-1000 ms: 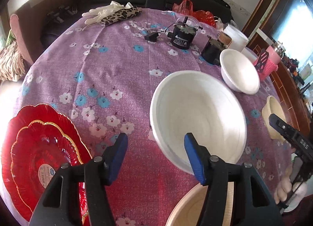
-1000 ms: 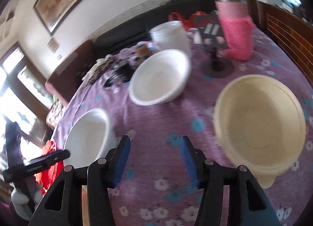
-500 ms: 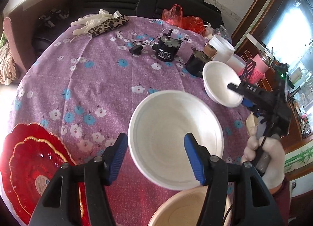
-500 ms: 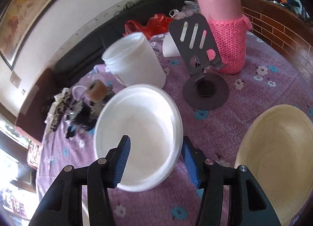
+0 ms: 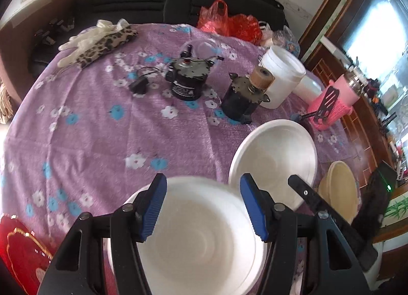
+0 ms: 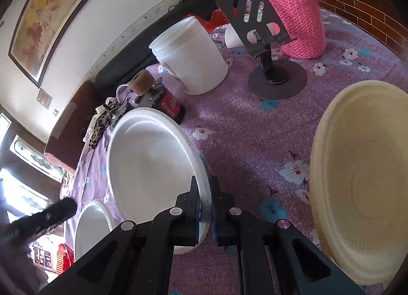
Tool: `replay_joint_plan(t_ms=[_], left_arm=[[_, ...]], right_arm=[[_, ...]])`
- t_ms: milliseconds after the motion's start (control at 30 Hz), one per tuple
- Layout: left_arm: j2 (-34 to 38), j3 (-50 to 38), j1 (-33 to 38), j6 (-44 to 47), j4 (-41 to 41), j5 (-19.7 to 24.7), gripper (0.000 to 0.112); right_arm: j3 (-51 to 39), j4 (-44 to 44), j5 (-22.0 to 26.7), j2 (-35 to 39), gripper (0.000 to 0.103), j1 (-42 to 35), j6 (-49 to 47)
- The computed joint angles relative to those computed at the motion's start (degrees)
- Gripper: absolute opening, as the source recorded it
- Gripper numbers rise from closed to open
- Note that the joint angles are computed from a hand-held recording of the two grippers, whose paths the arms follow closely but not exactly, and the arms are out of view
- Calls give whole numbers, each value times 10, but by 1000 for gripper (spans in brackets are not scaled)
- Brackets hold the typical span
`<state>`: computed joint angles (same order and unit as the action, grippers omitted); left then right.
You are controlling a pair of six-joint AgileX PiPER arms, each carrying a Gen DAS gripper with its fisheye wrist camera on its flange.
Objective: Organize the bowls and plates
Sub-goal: 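Carry the white bowl with the right tool over the red plate stack, then lower the white bowl onto the red plates and open the right tool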
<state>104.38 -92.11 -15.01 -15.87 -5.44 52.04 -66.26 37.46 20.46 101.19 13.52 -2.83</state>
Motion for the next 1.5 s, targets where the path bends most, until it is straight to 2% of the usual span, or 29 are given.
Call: replay_joint_plan(t_ms=[133, 267, 333, 400, 500, 633, 733, 800, 967, 1067, 1200, 1333, 1433, 1500], left_arm=[[95, -130, -37, -18, 48, 66, 59], [188, -268, -71, -20, 73, 151, 59], [205, -298, -90, -17, 82, 172, 43], [197, -292, -119, -38, 138, 175, 39], [147, -233, -128, -49, 155, 143, 31], [36, -118, -135, -79, 188, 93, 31], [-80, -2, -133, -111, 228, 68, 33], [-150, 57, -116, -117, 229, 65, 34], [-305, 165, -1, -52, 167, 70, 34], [-378, 220, 77, -11, 146, 71, 34], [-431, 299, 269, 151, 5, 58, 34], [-425, 366, 441, 308, -112, 58, 34], [-399, 406, 515, 377, -153, 48, 34], [-375, 422, 537, 399, -170, 41, 34]], right_arm=[[4, 97, 11, 13, 8, -20, -88], [-1, 99, 15, 14, 8, -21, -91], [1, 138, 21, 15, 8, -28, -129], [4, 114, 11, 7, 8, -25, -106], [28, 153, 5, -18, 8, -36, -142], [50, 208, 6, -65, 9, -30, -200], [57, 169, -4, -112, 9, 15, -176], [55, 107, -17, -143, 9, 68, -128], [21, -153, -25, -170, 11, 221, 120], [-36, -311, 5, -139, 12, 313, 271], [-128, -364, 62, -68, 12, 385, 339], [-216, -384, 125, 17, 12, 431, 364], [-281, -382, 168, 87, 12, 451, 370], [-318, -393, 195, 125, 12, 461, 382]])
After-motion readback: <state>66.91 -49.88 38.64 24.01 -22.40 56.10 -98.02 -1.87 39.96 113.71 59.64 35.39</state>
